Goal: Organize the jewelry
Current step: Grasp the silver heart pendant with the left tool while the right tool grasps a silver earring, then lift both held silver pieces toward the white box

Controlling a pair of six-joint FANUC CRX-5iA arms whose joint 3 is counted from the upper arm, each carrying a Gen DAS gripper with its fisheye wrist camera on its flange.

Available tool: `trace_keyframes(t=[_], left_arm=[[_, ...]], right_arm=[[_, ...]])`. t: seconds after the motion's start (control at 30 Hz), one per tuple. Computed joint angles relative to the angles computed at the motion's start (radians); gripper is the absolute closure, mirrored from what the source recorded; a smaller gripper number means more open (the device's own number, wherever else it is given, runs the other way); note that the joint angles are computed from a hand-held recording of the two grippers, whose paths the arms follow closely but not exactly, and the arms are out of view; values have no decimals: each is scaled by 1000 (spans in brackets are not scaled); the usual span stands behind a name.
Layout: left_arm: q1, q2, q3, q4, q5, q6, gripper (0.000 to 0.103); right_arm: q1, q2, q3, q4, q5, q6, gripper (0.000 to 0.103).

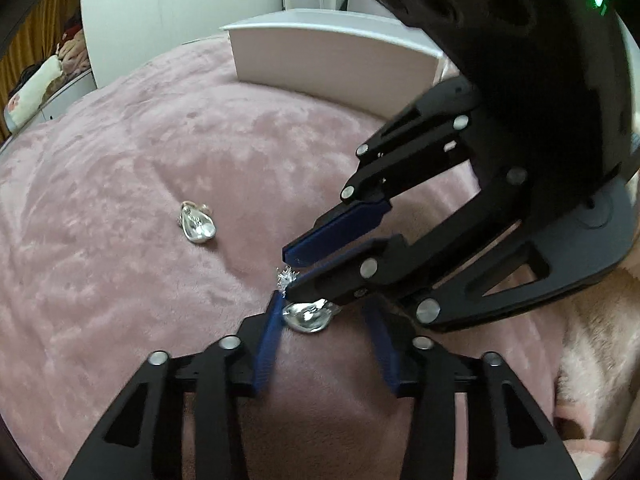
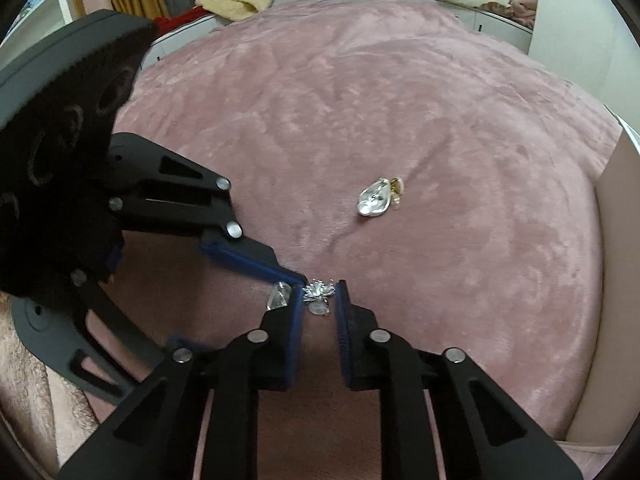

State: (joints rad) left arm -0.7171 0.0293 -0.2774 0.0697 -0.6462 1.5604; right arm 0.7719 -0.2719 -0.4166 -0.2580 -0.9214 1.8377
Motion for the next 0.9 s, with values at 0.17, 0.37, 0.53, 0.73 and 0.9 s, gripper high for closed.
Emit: trace_keyframes(t=[0.17, 0.37, 0.53, 0.73, 0.9], left_arm=[[23, -14, -29, 47, 14, -12, 70], [10, -9, -10, 8, 0, 13, 71], [2, -7, 1, -16, -10, 36, 71], [-16, -11, 30, -67, -48, 77, 71], [-30, -26, 59, -118, -75, 120, 71]], right_arm=[[-21, 1, 8, -32, -6, 18, 89], [-14, -2, 3, -21, 8, 7, 89], [-17, -8, 4, -8, 13, -6, 89], [-13, -37, 3, 19, 18, -32, 89], [-12, -68, 13, 43, 20, -51, 89]])
